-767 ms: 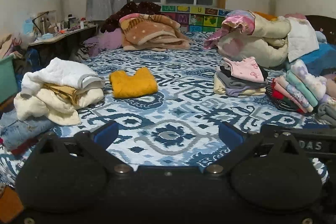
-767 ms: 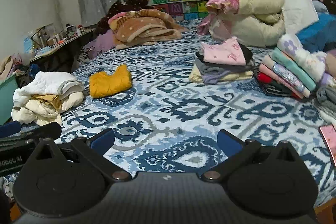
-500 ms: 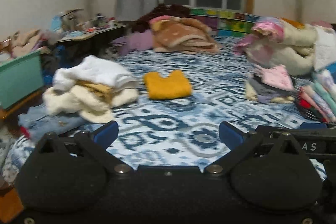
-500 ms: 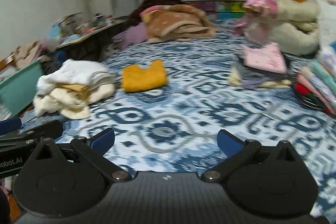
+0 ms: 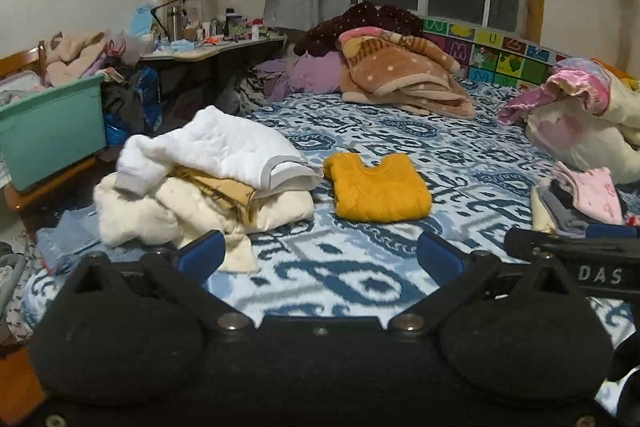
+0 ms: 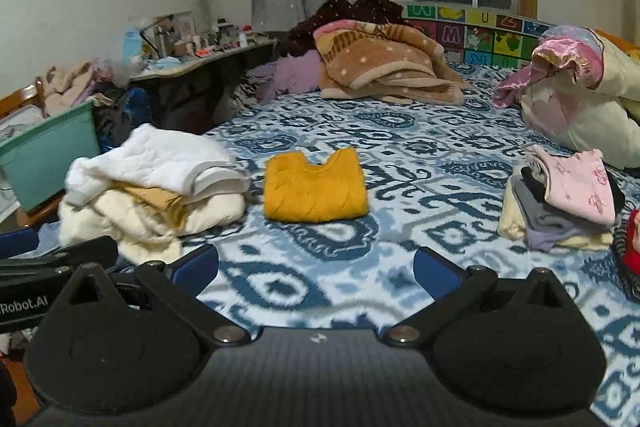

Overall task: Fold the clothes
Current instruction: 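Move both tools toward the yellow knit sweater on the bed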

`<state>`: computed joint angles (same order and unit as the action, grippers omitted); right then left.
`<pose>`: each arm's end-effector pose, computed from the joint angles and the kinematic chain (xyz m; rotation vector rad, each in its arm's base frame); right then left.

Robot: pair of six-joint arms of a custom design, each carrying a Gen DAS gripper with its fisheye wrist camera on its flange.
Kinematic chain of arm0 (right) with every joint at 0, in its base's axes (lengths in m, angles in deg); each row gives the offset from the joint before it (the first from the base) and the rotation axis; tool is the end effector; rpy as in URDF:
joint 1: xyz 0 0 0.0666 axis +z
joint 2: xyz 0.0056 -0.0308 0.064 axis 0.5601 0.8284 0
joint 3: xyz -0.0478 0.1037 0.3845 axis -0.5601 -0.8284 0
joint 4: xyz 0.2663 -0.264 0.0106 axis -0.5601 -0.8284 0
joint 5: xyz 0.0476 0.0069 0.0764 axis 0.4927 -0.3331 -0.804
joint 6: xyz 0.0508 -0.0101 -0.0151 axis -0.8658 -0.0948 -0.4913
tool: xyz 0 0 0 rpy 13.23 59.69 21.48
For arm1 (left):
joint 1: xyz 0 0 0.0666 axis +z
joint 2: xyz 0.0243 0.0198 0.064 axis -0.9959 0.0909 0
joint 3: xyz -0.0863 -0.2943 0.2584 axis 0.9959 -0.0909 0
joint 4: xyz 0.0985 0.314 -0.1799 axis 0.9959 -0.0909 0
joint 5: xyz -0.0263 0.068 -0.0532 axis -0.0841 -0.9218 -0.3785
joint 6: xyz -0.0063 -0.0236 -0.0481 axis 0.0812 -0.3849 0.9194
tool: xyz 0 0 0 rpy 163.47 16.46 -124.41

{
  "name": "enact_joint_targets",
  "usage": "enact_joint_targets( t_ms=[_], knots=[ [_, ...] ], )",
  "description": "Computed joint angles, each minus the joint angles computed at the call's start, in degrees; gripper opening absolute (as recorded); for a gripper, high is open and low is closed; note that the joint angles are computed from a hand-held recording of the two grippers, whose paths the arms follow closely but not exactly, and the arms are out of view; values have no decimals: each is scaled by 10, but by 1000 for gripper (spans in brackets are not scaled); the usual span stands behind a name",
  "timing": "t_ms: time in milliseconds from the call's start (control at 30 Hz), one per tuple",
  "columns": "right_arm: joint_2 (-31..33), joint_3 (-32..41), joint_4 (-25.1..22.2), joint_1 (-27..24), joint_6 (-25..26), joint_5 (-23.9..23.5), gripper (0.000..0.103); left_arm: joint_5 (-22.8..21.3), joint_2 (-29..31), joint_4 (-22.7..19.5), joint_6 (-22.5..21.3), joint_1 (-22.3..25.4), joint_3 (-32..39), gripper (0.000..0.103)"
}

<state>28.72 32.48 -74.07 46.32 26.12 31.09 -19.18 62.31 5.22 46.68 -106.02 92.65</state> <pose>0.5653 0.1245 0.4883 -0.1860 2.1607 0.2250 0.5359 -0.1920 0.4677 -0.2126 2.0606 0.0568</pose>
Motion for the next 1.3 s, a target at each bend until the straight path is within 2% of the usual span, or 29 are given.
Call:
enact_joint_targets(
  t_ms=[133, 300, 433, 667, 867, 967, 1300],
  knots=[
    [129, 174, -79, -32, 8, -45, 103, 23, 59, -18, -7, 16, 67, 103],
    [178, 211, -59, -28, 19, -39, 103, 38, 131, -49, -15, 32, 158, 103],
    [245, 292, -75, -25, 14, -39, 103, 49, 182, -70, -23, 43, 227, 103],
    [344, 431, -122, -24, 22, -42, 103, 65, 258, -114, -27, 53, 335, 103],
    [427, 586, -206, -33, 27, -66, 103, 65, 302, -145, -28, 57, 401, 103],
    [433, 596, -215, -38, 29, -76, 103, 65, 304, -148, -27, 56, 404, 103],
    [378, 507, -183, -42, 32, -74, 103, 62, 284, -141, -24, 46, 376, 103]
  ],
)
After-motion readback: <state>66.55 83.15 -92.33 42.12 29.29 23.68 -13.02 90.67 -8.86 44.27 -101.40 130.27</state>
